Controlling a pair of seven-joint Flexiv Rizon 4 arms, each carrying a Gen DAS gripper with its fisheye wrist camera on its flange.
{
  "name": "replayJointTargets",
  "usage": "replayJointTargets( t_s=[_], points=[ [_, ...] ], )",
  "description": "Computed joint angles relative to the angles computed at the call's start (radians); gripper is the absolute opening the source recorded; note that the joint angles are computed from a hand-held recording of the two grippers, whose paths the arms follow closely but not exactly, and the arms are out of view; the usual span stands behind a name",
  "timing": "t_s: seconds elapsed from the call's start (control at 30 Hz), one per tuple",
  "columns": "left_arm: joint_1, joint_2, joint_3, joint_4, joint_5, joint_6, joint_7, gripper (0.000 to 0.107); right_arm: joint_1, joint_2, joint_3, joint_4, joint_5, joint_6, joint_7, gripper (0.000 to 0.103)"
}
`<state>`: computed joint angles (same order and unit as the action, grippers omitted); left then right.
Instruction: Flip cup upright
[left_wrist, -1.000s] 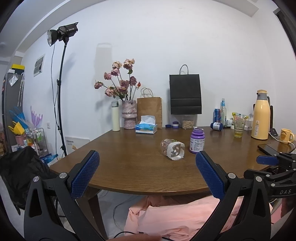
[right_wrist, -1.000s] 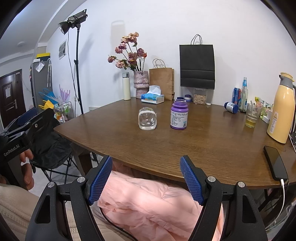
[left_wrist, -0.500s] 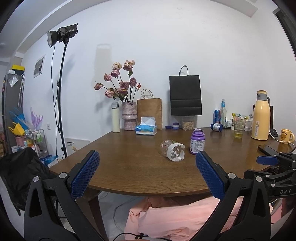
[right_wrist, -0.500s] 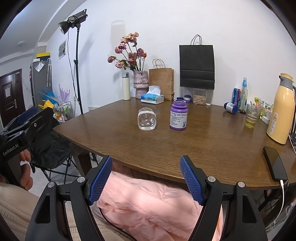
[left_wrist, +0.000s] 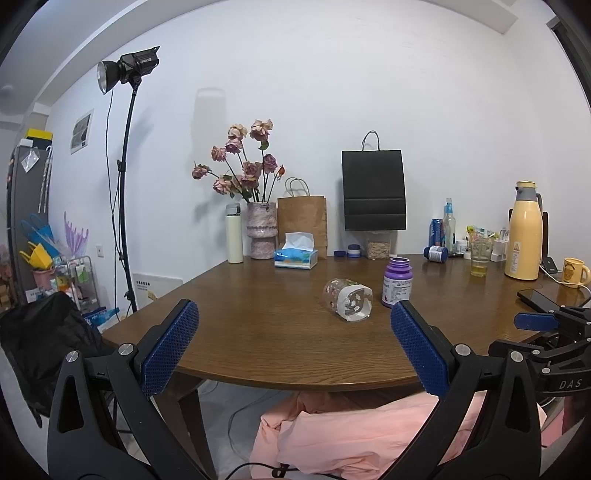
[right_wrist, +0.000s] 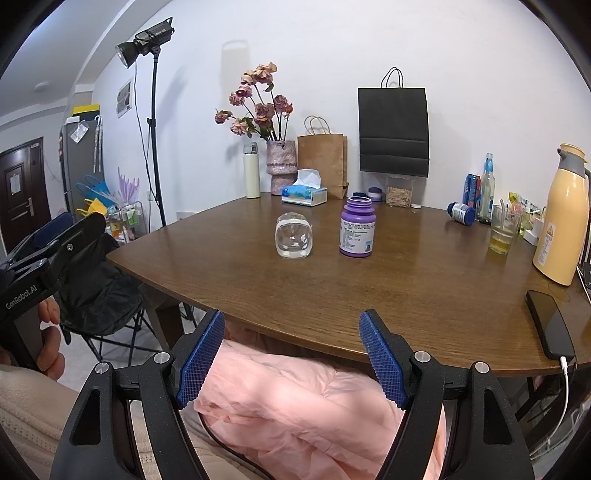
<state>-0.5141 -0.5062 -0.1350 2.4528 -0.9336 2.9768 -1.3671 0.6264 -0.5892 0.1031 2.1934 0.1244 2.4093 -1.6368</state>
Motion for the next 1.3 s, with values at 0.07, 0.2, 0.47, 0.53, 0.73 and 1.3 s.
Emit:
replayJointTargets(
  t_s=[0.07,0.2,0.47,0.53,0.73,1.3],
  points=[
    [0.004,0.001,0.001,0.003,0.013,-0.006,-0.003,0.103,-0.002,0.001,0.001,0.001,-0.001,0.002,0.001,0.080],
    [0.005,0.005,0.003,0.005,0.020,-0.013,-0.003,0.103,-0.003,0.002,0.002,0.002,-0.003,0.002,0.000,0.080],
    [0.003,0.005,0.003,0.007,0.018,-0.012,-0.006,0.103,-0.004,0.003,0.003,0.003,-0.005,-0.001,0.001,0.080],
    [0.005,0.007,0.003,0.008,0.026,-0.020,-0.006,0.103,-0.004,0.004,0.003,0.004,-0.005,-0.001,0.001,0.080],
    [0.002,0.008,0.004,0.008,0.020,-0.019,-0.005,0.103,0.001,0.005,0.002,0.003,0.000,-0.003,-0.002,0.080],
    [0.024,-0.001,0.015,-0.026,0.023,-0.070,0.029,0.103,-0.015,-0.010,0.015,-0.009,-0.016,-0.007,0.030,0.080]
  ],
)
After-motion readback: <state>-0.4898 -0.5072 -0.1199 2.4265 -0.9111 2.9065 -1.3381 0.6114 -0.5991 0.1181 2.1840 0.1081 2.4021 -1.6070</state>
